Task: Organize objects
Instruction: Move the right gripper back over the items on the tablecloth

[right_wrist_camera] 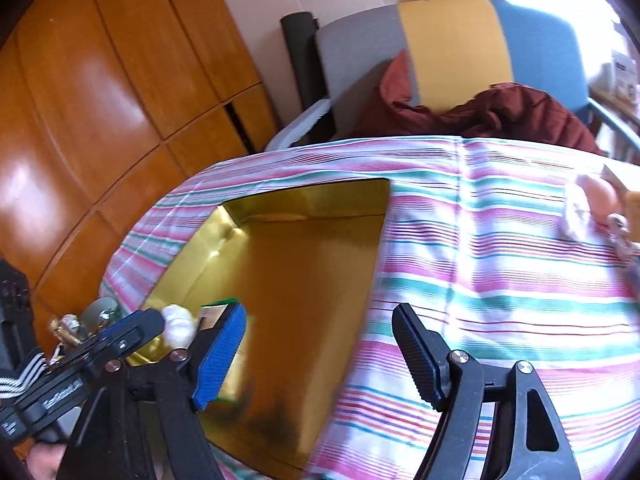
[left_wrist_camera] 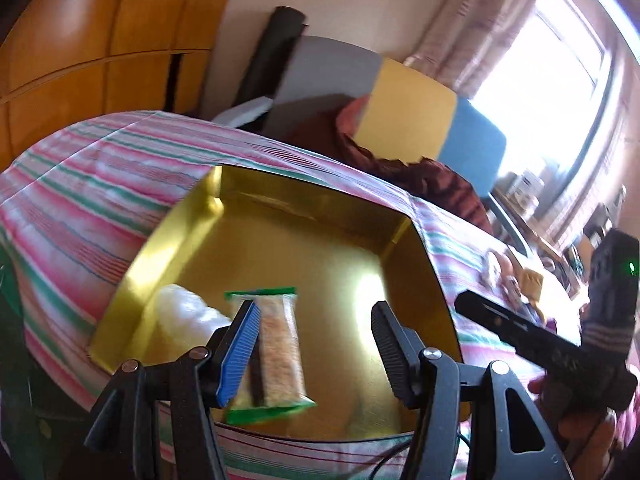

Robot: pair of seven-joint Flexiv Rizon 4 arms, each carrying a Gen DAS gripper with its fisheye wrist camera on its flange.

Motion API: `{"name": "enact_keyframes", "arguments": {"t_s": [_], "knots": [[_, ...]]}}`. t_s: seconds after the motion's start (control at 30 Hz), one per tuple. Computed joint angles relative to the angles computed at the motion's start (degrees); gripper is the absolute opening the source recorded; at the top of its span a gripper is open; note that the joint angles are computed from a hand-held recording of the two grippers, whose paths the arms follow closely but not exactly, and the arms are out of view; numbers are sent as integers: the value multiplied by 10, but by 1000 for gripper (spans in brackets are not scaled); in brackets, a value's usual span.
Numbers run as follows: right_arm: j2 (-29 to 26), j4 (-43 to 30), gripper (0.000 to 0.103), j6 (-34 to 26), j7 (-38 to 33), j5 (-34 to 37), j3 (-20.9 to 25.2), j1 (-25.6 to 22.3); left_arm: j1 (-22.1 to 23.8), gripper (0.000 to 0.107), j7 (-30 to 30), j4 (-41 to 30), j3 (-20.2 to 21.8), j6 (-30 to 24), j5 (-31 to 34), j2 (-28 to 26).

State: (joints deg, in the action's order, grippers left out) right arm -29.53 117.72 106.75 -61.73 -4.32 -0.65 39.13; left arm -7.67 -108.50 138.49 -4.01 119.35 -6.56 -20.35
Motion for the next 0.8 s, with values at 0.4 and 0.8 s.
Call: {"name": "enact_keyframes", "arguments": {"t_s": [0.4, 0.8], "knots": [[12, 72, 78, -14, -28, 91, -214, 114, -27, 59, 36, -27, -19, -24, 20, -6], [-27, 1, 83, -182, 24, 7, -304, 31, -49, 59, 43, -39, -24, -45, 8, -7]]}}
